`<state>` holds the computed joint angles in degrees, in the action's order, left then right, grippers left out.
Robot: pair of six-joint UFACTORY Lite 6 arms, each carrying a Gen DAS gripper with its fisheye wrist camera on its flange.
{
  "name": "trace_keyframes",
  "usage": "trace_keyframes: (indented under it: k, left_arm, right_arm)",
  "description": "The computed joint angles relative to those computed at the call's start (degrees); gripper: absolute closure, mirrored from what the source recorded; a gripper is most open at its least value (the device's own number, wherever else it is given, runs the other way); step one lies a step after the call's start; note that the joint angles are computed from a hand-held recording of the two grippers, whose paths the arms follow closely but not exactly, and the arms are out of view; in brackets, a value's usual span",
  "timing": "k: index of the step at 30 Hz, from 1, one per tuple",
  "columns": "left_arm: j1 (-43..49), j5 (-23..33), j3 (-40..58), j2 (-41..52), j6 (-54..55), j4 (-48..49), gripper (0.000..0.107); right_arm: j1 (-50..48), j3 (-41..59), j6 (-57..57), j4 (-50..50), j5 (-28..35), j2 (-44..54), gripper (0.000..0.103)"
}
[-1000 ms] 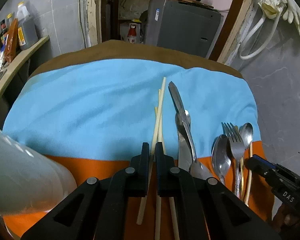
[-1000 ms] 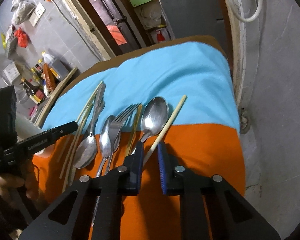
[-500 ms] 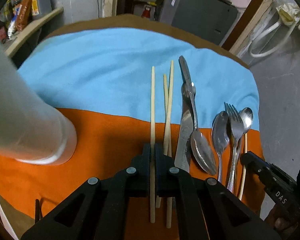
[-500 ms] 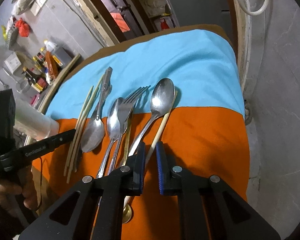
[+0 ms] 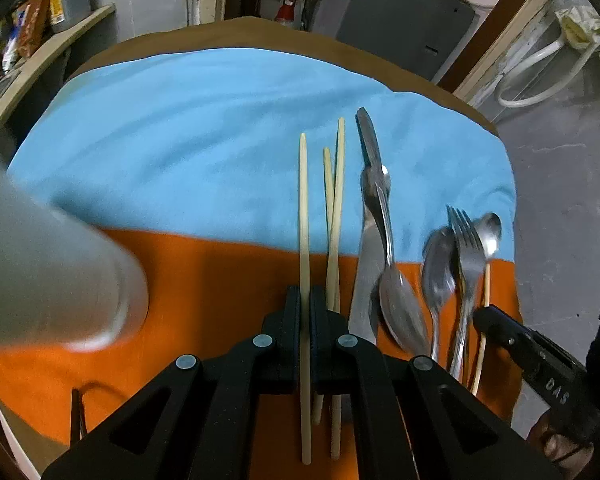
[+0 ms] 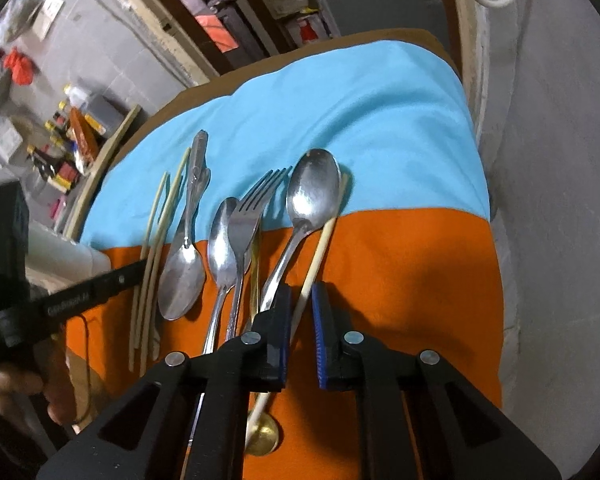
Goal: Organize utensils
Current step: 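Lift the chopstick with the left gripper and carry it over the white caddy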
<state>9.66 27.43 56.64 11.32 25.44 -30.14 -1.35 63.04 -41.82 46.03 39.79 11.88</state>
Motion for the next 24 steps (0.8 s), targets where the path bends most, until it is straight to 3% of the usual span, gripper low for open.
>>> trace_keyframes:
  k: [4,10,16,21,24]
  left_arm:
    - [1.05,-0.93,-9.86,-10.37,6.83,-6.18,0.105]
    - [3.04,1.94,-23.56,-27.39,16.18,-14.76,0.105]
    - [4.66,5.87,-28.7,-38.5,26.67,-24.83,0.105]
    - [13.49,13.34,-26.15,-43.05,34.33,-29.87,0.105]
    - [22.71,20.6,-22.44,-43.34,40.93,-33.08,0.105]
  right_arm:
    - [-3.8,-5.6,-1.99,5.59,3.08,-3.79,0.1]
    - [-7.62,-17.98,-3.07,9.38,6.54,-17.31,0.1]
    - [-7.16,-26.8,-1.68,12.06,6.56,-32.09,0.1]
    - [-1.52,-29.95,-2.89,19.09,1.64,-44.95,0.1]
    - [9.42,-27.29,-4.5,24.59,-8.79,-47.71,0.1]
